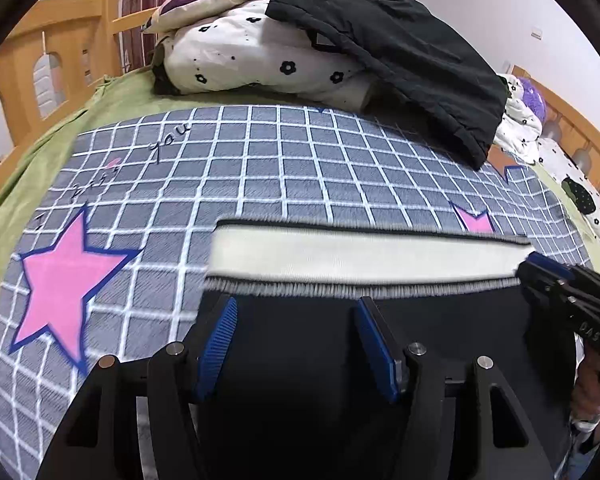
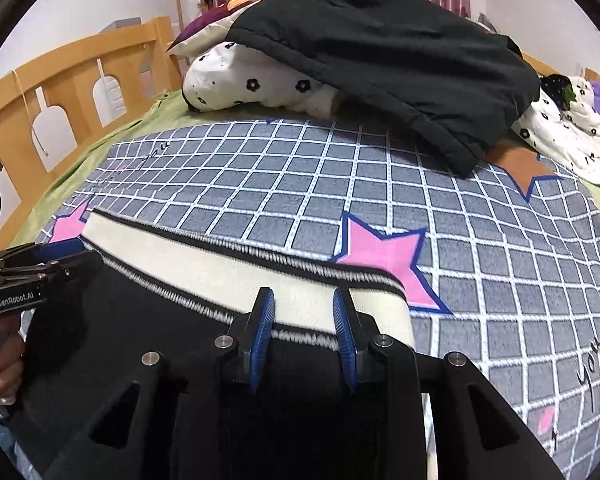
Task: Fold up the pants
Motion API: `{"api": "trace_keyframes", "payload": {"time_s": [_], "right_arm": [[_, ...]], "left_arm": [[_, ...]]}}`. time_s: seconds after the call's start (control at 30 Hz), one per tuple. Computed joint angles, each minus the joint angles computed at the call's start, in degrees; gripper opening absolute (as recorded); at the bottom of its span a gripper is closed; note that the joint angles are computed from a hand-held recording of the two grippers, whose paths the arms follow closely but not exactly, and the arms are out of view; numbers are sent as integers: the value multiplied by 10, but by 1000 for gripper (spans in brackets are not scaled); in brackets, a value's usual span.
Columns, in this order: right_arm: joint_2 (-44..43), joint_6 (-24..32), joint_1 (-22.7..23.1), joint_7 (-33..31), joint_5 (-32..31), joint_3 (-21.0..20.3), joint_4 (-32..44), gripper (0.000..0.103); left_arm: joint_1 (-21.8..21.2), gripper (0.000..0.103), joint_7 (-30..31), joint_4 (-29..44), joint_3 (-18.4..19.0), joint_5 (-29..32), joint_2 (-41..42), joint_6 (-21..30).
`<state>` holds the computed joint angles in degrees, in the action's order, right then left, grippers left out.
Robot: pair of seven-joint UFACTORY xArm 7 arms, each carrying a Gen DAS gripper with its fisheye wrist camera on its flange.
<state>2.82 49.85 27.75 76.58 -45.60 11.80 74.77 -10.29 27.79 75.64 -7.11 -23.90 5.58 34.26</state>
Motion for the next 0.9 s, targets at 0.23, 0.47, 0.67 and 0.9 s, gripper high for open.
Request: {"api": "trace_keyframes", "payload": {"time_s": [0.23, 0.47, 0.67, 0.9], "right_arm": [[-72, 52, 15, 30, 59, 41, -54, 30], [-124, 87, 45, 137, 49, 104, -118, 30], [-121, 118, 55, 197, 43, 131, -126, 30], [-126, 155, 75, 221, 56, 150, -119, 31]], "left_arm": [[7, 59, 71, -112, 23, -56, -106, 37], [-6, 59, 135, -243, 70, -110, -216, 40], [-23, 60, 151, -297, 97, -93, -278, 28], [-11, 60, 230, -343, 138, -57, -349, 101]]}}
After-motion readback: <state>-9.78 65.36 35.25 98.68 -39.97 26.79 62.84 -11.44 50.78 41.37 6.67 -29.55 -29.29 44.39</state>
